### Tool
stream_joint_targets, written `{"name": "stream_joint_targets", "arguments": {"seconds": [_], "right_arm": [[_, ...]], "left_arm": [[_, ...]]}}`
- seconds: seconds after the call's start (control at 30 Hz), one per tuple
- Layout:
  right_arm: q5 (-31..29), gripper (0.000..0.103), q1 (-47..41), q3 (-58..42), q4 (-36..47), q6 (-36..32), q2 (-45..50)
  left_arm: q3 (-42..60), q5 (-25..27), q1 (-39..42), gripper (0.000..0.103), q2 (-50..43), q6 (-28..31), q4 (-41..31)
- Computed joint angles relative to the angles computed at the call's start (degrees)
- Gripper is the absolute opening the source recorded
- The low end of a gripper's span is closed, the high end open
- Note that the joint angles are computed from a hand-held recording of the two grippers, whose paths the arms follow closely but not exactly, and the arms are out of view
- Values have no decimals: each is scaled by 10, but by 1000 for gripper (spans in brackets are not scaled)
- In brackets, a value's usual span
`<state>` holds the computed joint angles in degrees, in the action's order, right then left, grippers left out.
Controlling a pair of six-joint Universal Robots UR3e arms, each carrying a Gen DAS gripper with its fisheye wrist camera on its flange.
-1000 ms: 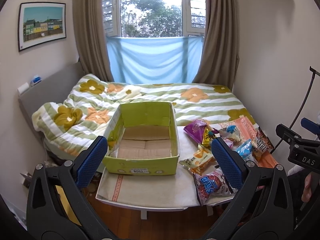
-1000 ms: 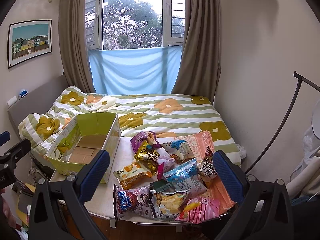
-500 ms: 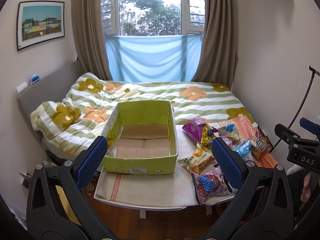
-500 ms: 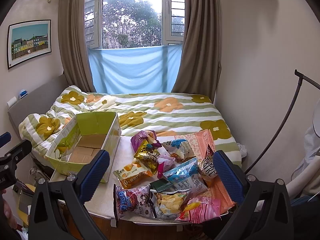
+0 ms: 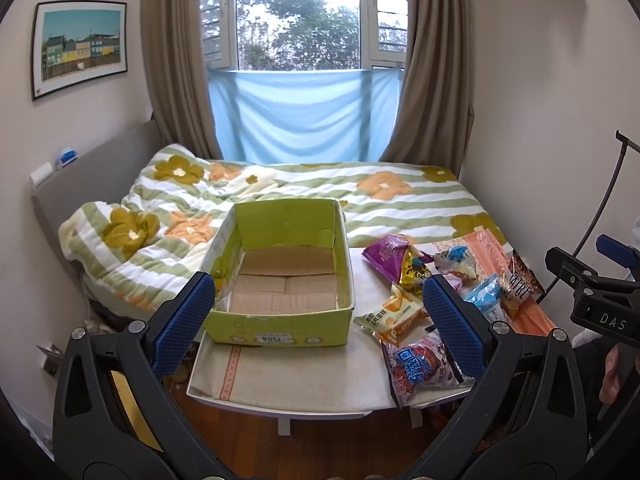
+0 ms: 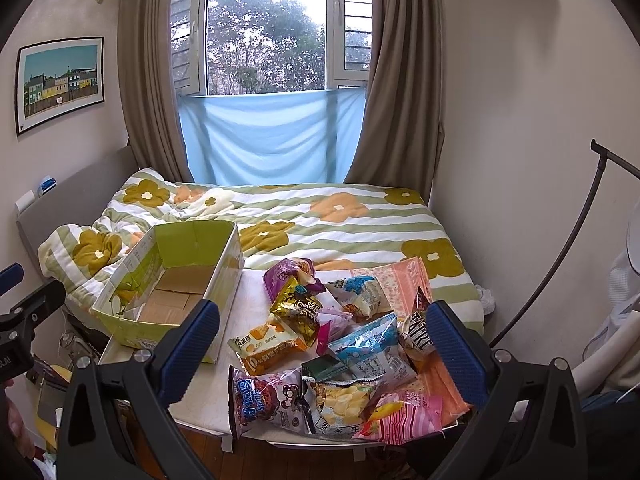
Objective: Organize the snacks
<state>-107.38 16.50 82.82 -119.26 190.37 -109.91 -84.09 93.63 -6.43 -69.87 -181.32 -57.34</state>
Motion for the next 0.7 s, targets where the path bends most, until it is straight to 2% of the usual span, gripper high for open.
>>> {"name": "stream_joint_targets", "arguments": {"seconds": [0.43,0.7], "right_arm": [[-31,103,37,-6,7,23,9],[-26,103,32,-8,10,21,7]], "left_arm": [[8,-10,5,103,3,5,-9],[11,-22,15,103,7,11,-17]]}}
